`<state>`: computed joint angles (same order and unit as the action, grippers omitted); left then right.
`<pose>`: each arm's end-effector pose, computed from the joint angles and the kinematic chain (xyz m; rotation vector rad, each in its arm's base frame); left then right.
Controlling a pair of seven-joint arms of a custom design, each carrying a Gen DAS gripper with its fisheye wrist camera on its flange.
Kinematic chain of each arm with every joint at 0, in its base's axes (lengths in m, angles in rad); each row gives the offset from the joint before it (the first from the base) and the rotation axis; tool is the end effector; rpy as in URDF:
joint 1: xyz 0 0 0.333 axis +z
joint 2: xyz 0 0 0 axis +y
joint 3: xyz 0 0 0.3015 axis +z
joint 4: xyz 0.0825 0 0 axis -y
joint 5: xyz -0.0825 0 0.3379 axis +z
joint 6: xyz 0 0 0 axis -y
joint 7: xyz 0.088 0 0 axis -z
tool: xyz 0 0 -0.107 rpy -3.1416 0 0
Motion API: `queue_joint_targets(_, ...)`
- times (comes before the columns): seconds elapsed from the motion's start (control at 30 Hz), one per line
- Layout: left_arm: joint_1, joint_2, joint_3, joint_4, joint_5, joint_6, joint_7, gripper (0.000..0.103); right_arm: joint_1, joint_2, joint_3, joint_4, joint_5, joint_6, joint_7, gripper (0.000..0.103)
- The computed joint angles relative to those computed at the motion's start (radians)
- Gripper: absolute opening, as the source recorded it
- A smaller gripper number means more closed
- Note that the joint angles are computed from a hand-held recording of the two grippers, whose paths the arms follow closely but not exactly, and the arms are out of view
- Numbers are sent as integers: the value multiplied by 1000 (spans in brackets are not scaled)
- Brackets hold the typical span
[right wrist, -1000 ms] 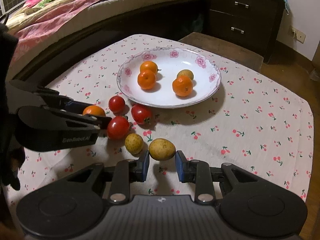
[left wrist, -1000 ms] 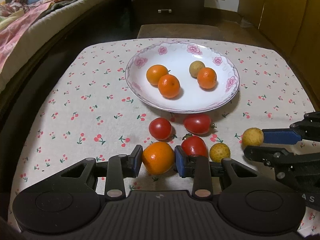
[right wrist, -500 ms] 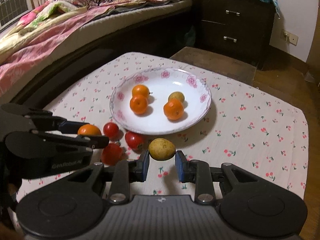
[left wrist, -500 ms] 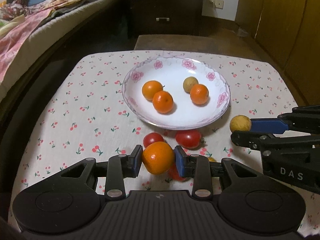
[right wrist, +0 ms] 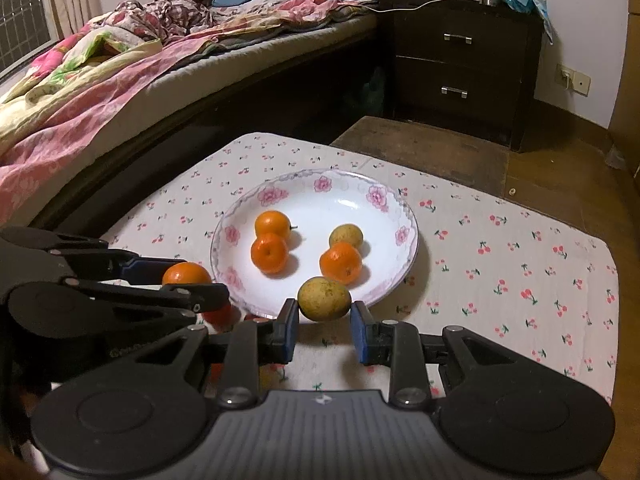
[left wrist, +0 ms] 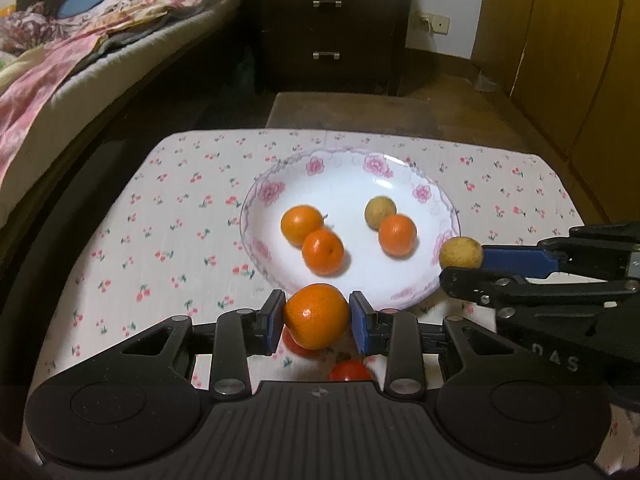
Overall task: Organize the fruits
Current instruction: 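Carry the held yellow fruit and orange over the white bowl with both tools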
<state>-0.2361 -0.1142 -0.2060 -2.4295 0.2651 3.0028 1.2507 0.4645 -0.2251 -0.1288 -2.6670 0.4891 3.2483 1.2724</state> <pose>0.4308 -0.2270 0.4433 -1.4786 2.1798 -0.7738 0.4155 0.0945 0.4198 -1.8044 1.6037 -0.5251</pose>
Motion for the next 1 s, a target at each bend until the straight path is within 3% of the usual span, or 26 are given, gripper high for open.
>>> queue_joint_targets(0.13, 11, 39, -6, 44, 29, 4, -19, 43, 22, 30, -32, 33, 6, 9, -8, 34)
queue_joint_targets(0.23, 17, 75, -9, 82, 51, -1, -37, 43, 81, 66, -99, 70, 29, 16, -32, 34)
queue_joint_targets(0.37, 21, 119, -9, 126, 75, 3, -62, 43, 297, 115, -310, 134, 155, 7, -145, 34)
queue_joint_targets(0.47, 21, 148, -4, 157, 120, 1, -95, 43, 361, 148, -365, 170, 247, -1, -231, 34)
queue_joint_targets(0.57, 24, 171, -9, 175, 85, -3, -71, 43, 427, 183, -422, 225, 433, -28, -393, 34)
queue_joint_targets(0.63, 24, 182, -9, 184, 80, -6, -65, 43, 422, 201, -416, 254, 530, -47, -479, 34)
queue_joint_targets(1.0, 21, 235, 4, 230, 91, -6, -85, 42, 274, 265, -282, 356, 799, -112, -721, 34)
